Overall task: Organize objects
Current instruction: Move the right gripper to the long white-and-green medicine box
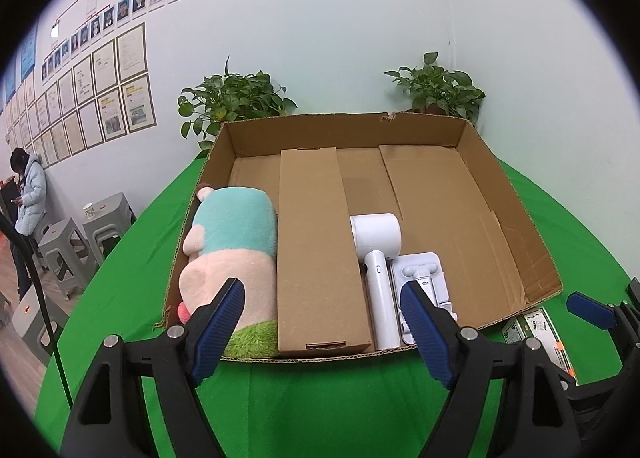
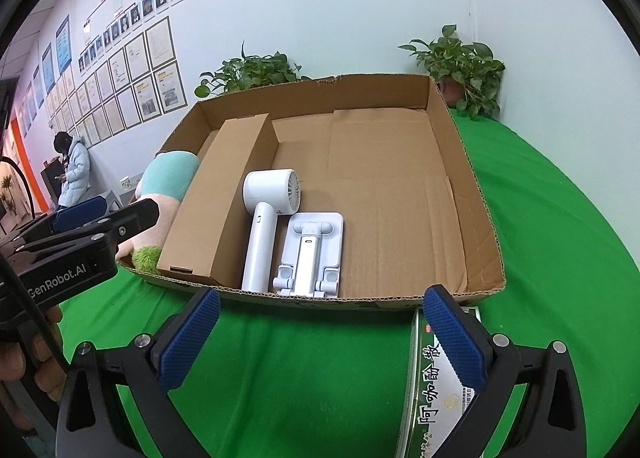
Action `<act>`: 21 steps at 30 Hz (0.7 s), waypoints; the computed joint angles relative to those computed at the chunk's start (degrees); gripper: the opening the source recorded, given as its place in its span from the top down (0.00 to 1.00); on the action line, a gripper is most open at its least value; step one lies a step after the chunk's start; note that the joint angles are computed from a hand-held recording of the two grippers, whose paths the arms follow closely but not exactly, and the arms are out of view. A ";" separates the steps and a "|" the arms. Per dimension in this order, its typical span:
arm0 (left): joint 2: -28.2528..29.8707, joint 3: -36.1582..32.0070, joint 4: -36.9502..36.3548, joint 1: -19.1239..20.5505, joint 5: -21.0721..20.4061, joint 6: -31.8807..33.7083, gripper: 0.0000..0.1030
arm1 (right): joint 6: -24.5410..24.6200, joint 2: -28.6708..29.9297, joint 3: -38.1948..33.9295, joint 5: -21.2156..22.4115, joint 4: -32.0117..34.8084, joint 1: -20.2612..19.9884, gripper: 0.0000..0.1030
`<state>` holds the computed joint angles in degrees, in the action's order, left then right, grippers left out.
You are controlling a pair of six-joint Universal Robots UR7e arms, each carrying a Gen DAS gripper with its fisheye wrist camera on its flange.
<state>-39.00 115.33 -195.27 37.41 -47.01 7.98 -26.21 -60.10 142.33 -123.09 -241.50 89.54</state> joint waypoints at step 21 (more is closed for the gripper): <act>-1.78 1.32 8.22 1.30 -11.69 -4.10 0.22 | -3.59 -2.18 8.74 6.33 -6.33 -7.43 0.00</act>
